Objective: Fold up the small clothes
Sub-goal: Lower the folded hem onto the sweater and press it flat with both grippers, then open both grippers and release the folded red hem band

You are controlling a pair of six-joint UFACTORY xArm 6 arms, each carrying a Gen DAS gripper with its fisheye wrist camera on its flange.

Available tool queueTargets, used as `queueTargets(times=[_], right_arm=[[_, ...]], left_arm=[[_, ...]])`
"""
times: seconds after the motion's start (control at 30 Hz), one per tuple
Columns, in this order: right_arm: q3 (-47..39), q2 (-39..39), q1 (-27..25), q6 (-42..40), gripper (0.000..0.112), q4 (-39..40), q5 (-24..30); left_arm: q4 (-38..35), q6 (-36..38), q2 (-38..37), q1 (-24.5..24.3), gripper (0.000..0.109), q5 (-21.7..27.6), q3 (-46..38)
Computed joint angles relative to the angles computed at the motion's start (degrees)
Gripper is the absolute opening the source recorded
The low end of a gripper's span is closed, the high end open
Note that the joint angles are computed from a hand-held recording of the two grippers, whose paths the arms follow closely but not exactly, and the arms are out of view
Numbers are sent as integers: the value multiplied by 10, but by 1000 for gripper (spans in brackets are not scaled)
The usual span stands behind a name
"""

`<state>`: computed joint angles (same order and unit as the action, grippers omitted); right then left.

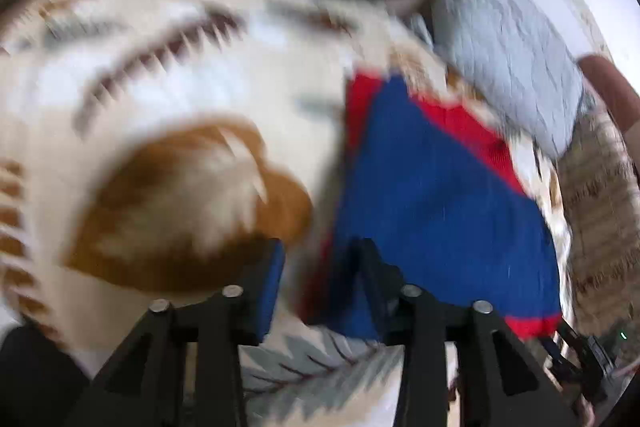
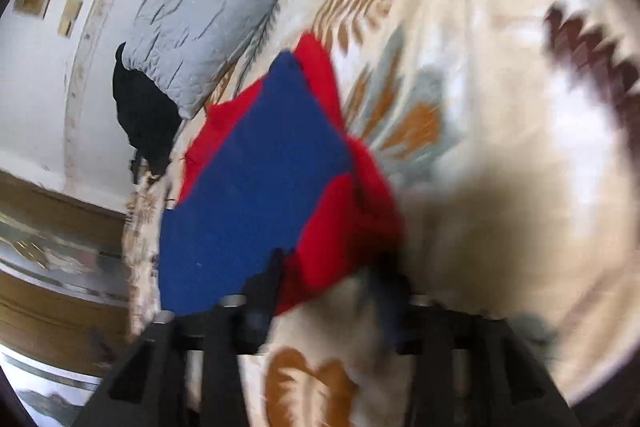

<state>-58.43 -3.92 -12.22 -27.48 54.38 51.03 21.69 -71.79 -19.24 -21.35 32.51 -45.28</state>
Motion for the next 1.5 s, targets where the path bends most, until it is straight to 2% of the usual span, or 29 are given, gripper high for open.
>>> queueTargets(times=[0.03,0.1,0.17,0.3,0.47,0.6,0.63,0.67,0.7,0.73,0.83,0.87,0.93,0.97,1.0,1.03,1.07,1.1,1.17,1.2,1.23,1.33,1.37,1.4,1.43,1.5], right_arm=[[0,-11,-4,-11,57,-4,-9],[-17,-15,-5,-24,57,-13,-26],[-62,8,4,-35,58,-21,-34],[-178,88,33,-68,58,-44,-2],[-349,230,72,-19,58,-126,14],[-443,316,95,33,55,-206,15],[-472,339,98,40,53,-223,32],[-491,355,102,43,32,-239,42],[-491,356,108,45,16,-255,33],[-483,349,113,43,11,-270,20],[-427,300,125,24,9,-293,-49],[-407,285,128,24,9,-303,-82],[-425,303,127,50,10,-315,-87],[-450,330,125,73,11,-328,-70],[-467,348,122,90,14,-335,-52],[-464,354,118,95,16,-324,-46],[-438,337,111,86,20,-289,-57],[-402,309,109,82,44,-273,-80],[-325,244,102,63,79,-238,-126],[-278,202,98,55,79,-211,-151],[-247,171,92,28,79,-168,-151],[-171,84,70,-75,79,7,-83],[-154,68,61,-101,79,61,-30],[-145,65,56,-117,79,90,-1],[-132,65,57,-116,79,96,4],[-109,91,70,-42,78,35,-40]], left_arm=[[31,-1,-5,4,45,11,-10],[35,24,1,15,46,-4,-22],[-12,91,35,29,46,-38,-47],[-84,214,127,34,46,-66,-126],[-90,271,250,41,46,-7,-259],[-107,293,286,49,45,4,-290],[-100,288,289,49,29,6,-292],[-70,272,292,49,7,17,-298],[-64,273,292,49,7,15,-297],[-59,269,285,49,7,3,-289],[18,212,262,48,7,-34,-272],[19,203,265,50,7,-39,-274],[-6,218,291,52,8,-17,-296],[-43,248,313,52,11,14,-316],[-56,257,316,52,11,24,-317],[-48,248,304,53,13,11,-302],[-33,231,281,51,22,7,-284],[-14,210,263,50,26,7,-271],[26,172,214,43,35,-10,-230],[46,154,191,38,36,-20,-210],[65,132,165,29,38,-30,-187],[81,113,116,6,52,-59,-136],[94,99,101,-7,58,-68,-114],[101,90,96,-16,61,-74,-101],[100,91,97,-22,66,-73,-95],[62,115,121,-40,66,-32,-101]])
